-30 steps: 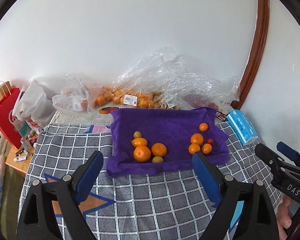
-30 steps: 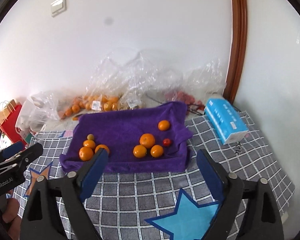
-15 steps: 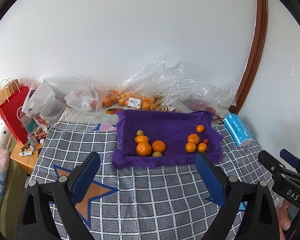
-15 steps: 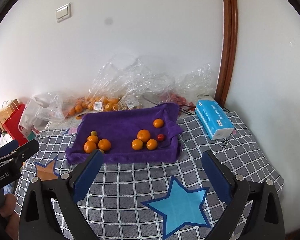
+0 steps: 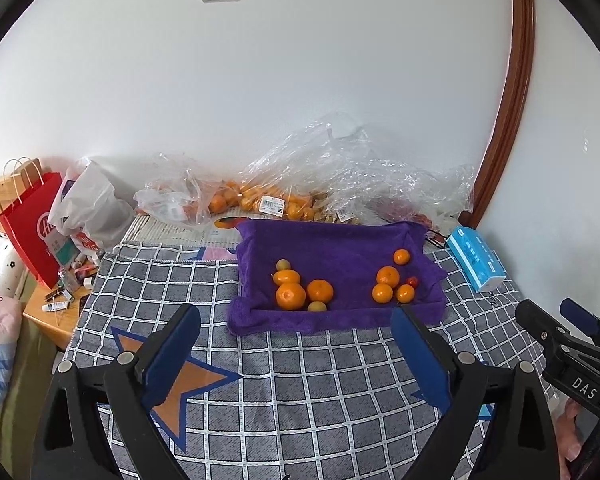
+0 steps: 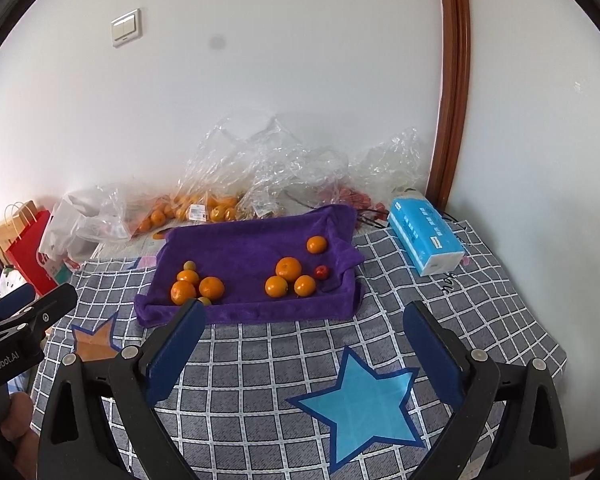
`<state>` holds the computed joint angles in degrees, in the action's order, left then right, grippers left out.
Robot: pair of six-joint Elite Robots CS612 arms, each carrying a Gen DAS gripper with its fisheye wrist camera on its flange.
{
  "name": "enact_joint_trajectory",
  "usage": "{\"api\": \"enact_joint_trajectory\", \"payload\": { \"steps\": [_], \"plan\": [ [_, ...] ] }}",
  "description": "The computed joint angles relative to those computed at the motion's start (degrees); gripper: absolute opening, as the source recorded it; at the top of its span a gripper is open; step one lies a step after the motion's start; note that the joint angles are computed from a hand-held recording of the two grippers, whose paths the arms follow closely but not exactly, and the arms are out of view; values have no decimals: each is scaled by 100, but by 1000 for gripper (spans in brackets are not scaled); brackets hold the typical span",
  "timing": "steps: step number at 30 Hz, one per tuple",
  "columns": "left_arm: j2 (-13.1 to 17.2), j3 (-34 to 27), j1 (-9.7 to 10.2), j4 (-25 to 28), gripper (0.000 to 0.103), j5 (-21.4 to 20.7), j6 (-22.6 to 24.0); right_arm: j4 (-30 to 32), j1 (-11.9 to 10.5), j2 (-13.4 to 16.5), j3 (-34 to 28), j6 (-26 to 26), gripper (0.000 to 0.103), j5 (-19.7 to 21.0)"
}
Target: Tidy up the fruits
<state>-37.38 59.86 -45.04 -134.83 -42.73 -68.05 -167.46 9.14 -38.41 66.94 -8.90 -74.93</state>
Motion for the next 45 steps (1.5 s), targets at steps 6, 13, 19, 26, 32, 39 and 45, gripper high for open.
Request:
{"api": "enact_joint_trajectory", "payload": {
  "steps": [6, 13, 19, 26, 32, 39, 45],
  "plan": [
    [21, -44, -5, 28, 96, -7, -10, 26, -11, 3, -7, 48, 98, 17],
    [48, -105, -11, 86, 96, -29, 8, 9, -19, 2, -5, 53, 98, -8],
    [54, -128, -14, 130, 96, -18, -13, -7, -26, 1, -2, 51, 98, -10],
    [41, -118, -19, 142, 97, 31, -38, -24, -27, -28, 33, 57, 98, 19],
    [25, -92, -18, 149, 97, 24, -91, -33, -24, -38, 47, 57, 98, 24],
    [23, -92, -20, 144, 97, 18, -88, -42, -28, -37, 50, 65, 98, 37],
    [25, -99, -23, 152, 97, 27, -87, -40, -30, -39, 46, 82, 98, 40]
  ]
}}
